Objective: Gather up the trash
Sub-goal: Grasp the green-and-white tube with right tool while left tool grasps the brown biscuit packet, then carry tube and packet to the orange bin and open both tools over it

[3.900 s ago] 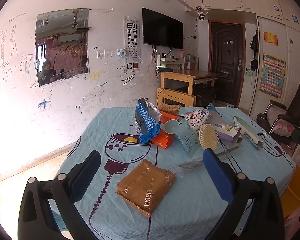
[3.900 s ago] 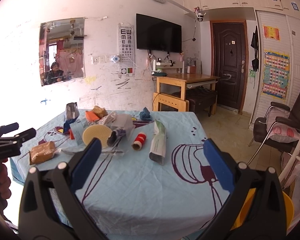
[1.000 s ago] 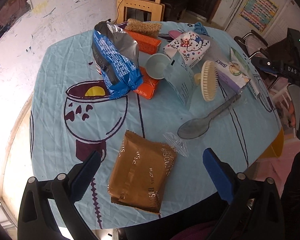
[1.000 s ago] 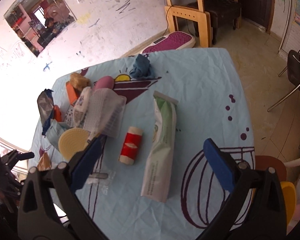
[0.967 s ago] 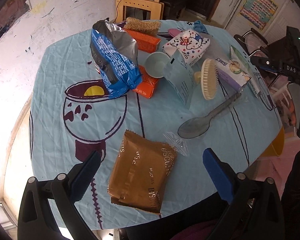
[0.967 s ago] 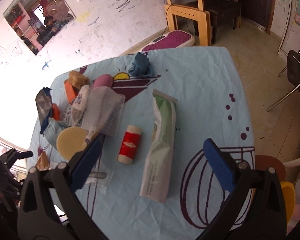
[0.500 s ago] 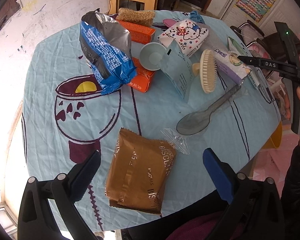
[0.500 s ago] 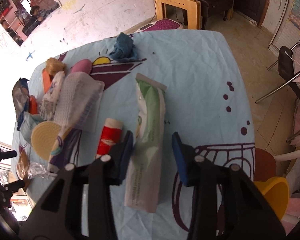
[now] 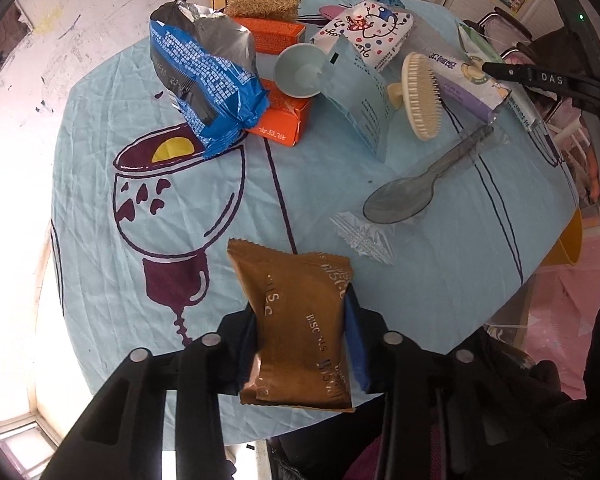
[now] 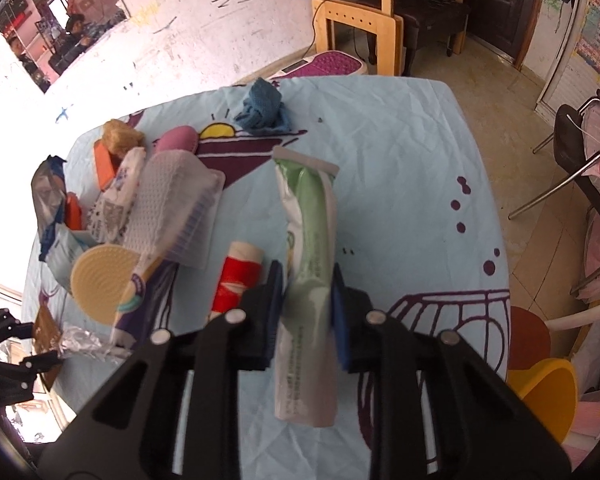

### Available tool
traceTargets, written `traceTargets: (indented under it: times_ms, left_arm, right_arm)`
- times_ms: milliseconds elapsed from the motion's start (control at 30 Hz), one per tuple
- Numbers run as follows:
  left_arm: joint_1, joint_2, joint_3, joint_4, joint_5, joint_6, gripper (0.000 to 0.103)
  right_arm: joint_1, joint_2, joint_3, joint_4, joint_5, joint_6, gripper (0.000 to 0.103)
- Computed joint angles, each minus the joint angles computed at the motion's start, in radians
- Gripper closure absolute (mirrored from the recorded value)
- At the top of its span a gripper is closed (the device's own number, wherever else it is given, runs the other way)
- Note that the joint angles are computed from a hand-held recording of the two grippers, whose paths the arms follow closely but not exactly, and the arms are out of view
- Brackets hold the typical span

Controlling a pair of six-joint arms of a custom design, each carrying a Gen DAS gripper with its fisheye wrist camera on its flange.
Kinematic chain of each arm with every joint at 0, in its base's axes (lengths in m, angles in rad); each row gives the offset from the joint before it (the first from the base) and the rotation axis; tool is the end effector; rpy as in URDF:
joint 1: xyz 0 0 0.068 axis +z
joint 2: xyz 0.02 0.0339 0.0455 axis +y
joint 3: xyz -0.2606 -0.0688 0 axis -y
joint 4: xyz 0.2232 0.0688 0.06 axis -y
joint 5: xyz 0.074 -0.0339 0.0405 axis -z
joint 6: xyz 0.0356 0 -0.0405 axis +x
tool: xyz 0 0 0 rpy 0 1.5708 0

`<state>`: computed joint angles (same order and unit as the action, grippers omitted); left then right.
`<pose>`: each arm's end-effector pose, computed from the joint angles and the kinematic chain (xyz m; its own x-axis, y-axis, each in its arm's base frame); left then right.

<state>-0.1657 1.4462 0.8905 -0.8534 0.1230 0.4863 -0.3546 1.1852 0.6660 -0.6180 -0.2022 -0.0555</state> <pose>0.2227 -0.0417 0.1974 -0.7750 0.5999 -0.1989 0.6169 0.7864 -0.0318 0.1819 -0.0597 0.1975 -0.8642 0.2620 -0.4296 0.2134 0.9640 0.1587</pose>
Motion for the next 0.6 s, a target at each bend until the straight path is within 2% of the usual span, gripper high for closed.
traceTargets:
  times_ms: [33,133,300,367,500,600]
  left_arm:
    - [-0.002,-0.008,-0.007,0.004,-0.002,0.0,0.081]
    - [0.004,-0.04,-0.043,0.03,-0.012,0.014,0.088]
    - [-0.001,-0.103,-0.068,0.039,-0.014,0.016,0.093]
    - [0.031,-0.121,-0.038,0.005,-0.007,0.053,0.093]
    - [0.034,-0.164,0.004,-0.046,0.037,0.049,0.093]
    - [-0.004,-0.185,0.056,-0.089,0.073,0.017,0.093]
  right_arm:
    - [-0.006,-0.003,0.0,0.002,-0.003,-0.002,0.082]
    - [-0.025,-0.026,-0.002,-0.001,-0.024,-0.007,0.083]
    - [-0.085,-0.074,0.004,-0.036,-0.076,-0.037,0.083]
    - [-0.13,-0.114,0.001,-0.059,-0.104,-0.062,0.083]
    - [-0.29,-0.189,-0.002,-0.136,-0.202,-0.167,0.083]
    - [-0.5,-0.211,0.009,-0.222,-0.303,-0.324,0.083]
